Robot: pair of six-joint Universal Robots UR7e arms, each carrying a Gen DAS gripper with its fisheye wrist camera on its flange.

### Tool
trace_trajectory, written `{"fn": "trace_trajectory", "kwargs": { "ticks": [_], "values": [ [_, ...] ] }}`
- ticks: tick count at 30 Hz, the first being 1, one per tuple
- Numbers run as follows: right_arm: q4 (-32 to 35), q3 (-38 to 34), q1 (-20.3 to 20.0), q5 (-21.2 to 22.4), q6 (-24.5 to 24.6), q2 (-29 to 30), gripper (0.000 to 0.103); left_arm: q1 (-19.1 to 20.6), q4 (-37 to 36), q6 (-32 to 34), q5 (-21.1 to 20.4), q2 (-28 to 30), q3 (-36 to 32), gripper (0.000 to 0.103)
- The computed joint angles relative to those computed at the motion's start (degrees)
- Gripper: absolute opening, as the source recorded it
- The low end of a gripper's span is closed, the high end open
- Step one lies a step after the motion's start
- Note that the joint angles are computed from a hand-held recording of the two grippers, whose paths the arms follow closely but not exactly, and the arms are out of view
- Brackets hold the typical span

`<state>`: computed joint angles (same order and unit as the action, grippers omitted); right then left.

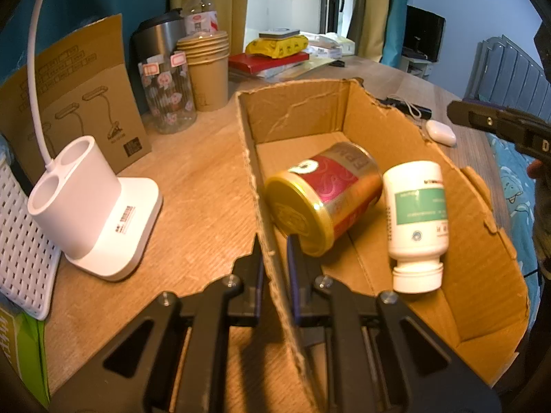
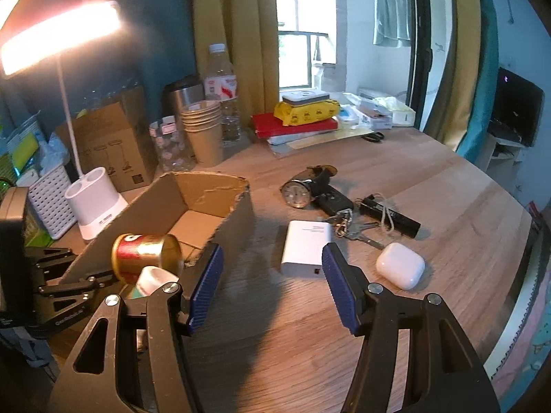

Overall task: Organize rigid objects
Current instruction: 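Move the open right gripper to the white wall charger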

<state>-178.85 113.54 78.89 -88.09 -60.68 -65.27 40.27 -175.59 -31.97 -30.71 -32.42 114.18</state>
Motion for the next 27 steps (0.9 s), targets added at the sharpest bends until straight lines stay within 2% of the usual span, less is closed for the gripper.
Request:
{"fn": "trace_trajectory", "kwargs": {
  "ticks": [27],
  "values": [
    [2.5,-9.7,0.3,-4.6,1.1,8.6,0.063,0.4,-0.3,0.1,-0.6,0.3,-0.2,0.013]
  ]
}}
